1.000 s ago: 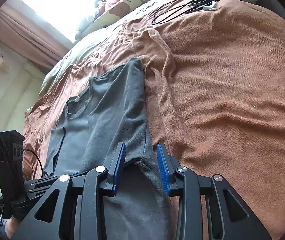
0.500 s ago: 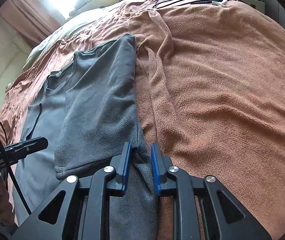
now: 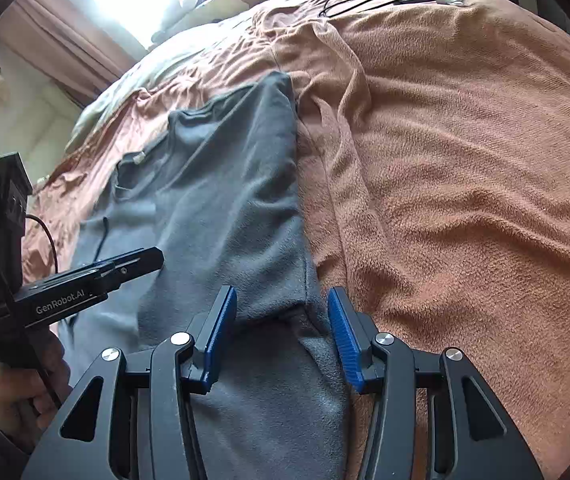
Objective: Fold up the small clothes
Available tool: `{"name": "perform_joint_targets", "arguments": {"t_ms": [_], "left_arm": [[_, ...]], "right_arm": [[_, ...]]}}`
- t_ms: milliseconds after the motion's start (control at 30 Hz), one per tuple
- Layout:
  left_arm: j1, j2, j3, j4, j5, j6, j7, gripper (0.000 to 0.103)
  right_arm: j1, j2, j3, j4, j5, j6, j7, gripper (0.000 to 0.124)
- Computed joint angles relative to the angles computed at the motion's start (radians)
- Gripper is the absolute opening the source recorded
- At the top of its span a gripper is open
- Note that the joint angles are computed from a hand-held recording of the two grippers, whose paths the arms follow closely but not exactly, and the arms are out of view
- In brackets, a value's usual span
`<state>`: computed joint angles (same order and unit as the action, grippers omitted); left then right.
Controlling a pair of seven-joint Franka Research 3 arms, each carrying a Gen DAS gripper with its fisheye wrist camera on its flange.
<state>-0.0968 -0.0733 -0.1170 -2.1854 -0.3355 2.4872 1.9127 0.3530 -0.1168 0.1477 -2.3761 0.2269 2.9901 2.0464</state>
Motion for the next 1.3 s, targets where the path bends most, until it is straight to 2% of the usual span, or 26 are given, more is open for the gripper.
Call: {"name": "perform_joint_targets", "arguments": {"t_ms": [67,167,233,333,533,600,633,667,700,833,933,967,1133,1167,1233,1300], "left_arm": [[0.004,0.019,-0.006,0.001,0.056,0.006,-0.040,0.027],[0.007,0.018,-0.007,-0.007,0.059,0.023,-0.020,0.029],[0.009,0.007,-0.011,-0.011,0.100,0.020,-0.057,0.029],[0.007,-0.028,-0.002,-0.027,0.095,-0.003,-0.066,0.029],[0.008,-0.149,0.063,-0.104,-0.008,-0.067,-0.007,0.030],[0.012,-0.202,0.088,-0.130,-0.027,-0.086,0.018,0.036],[0.015,-0.232,0.100,-0.148,-0.032,-0.086,0.030,0.045],[0.016,-0.260,0.110,-0.165,-0.033,-0.087,0.036,0.050],[0.018,-0.289,0.126,-0.179,-0.037,-0.095,0.048,0.057],[0.031,-0.368,0.182,-0.199,-0.041,-0.145,0.093,0.059],[0.047,-0.432,0.212,-0.215,-0.032,-0.167,0.108,0.065],[0.049,-0.450,0.223,-0.217,-0.032,-0.177,0.114,0.067],[0.067,-0.567,0.277,-0.239,-0.016,-0.223,0.161,0.096],[0.068,-0.587,0.289,-0.242,-0.016,-0.228,0.172,0.098],[0.073,-0.633,0.313,-0.254,-0.014,-0.240,0.193,0.102],[0.083,-0.671,0.333,-0.262,-0.004,-0.257,0.207,0.103]], "right_arm": [[-0.040,0.006,0.025,0.006,-0.106,-0.022,0.087,0.027],[-0.035,0.002,0.012,0.003,-0.104,-0.029,0.087,0.020],[-0.035,-0.003,0.010,-0.002,-0.106,-0.030,0.098,0.019],[-0.041,-0.025,0.021,-0.006,-0.140,-0.058,0.137,0.020],[-0.016,-0.111,0.005,-0.066,-0.052,-0.048,0.097,0.024],[-0.040,-0.153,0.033,-0.095,-0.068,-0.043,0.123,0.039],[-0.058,-0.174,0.053,-0.108,-0.088,-0.039,0.143,0.044],[-0.066,-0.195,0.067,-0.123,-0.098,-0.028,0.154,0.050],[-0.081,-0.218,0.085,-0.139,-0.111,-0.015,0.173,0.051],[-0.150,-0.323,0.182,-0.194,-0.171,-0.027,0.274,0.062],[-0.146,-0.392,0.205,-0.216,-0.186,-0.072,0.304,0.071],[-0.145,-0.416,0.215,-0.221,-0.191,-0.090,0.317,0.077],[-0.160,-0.523,0.276,-0.217,-0.234,-0.208,0.411,0.095],[-0.161,-0.540,0.289,-0.209,-0.248,-0.240,0.427,0.102],[-0.150,-0.572,0.304,-0.198,-0.270,-0.292,0.452,0.103],[-0.134,-0.601,0.309,-0.191,-0.279,-0.332,0.480,0.103]]}}
